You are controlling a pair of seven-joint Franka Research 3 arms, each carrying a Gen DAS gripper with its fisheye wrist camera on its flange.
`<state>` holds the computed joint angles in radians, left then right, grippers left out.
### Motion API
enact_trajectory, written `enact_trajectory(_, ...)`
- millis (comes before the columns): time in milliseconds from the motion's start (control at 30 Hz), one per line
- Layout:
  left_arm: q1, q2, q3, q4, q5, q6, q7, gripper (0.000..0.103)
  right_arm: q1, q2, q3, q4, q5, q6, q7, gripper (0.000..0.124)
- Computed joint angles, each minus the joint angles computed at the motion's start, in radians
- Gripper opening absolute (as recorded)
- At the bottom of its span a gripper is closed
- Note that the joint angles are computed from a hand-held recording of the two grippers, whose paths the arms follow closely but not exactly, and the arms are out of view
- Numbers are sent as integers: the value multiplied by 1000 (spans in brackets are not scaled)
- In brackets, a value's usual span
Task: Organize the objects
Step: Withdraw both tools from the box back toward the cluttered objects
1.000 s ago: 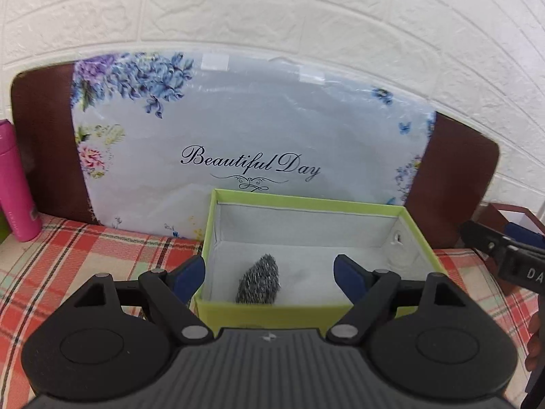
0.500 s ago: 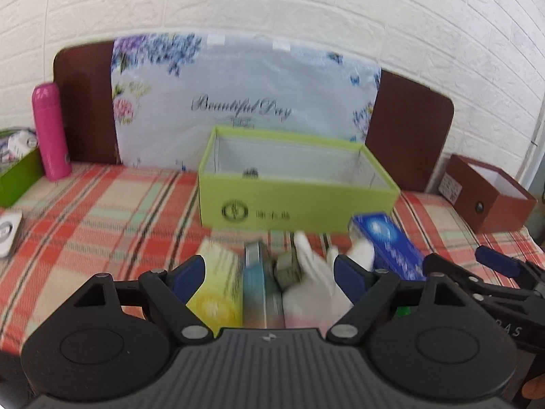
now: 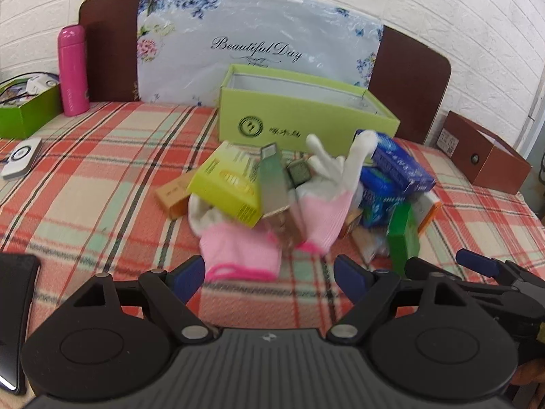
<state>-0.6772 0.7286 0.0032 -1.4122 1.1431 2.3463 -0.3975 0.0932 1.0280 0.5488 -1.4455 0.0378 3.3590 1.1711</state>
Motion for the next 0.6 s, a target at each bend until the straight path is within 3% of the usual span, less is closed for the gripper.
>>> enact_trajectory(133, -2, -42, -10, -73, 2, -4, -37, 86, 6, 1, -9, 1, 13, -24, 3, 103)
enact_trajectory(333, 12, -68, -44, -107, -17, 1, 22, 86, 5, 9, 0, 15, 28, -41, -17, 103)
enact_trajectory(467, -2, -112, -30, -158, 66, 31, -20, 86, 17, 12, -13, 31, 61, -64, -21, 103)
enact_trajectory(600, 14, -141, -30, -171, 85, -29, -66, 86, 20, 16, -9, 39, 88, -86, -44, 103)
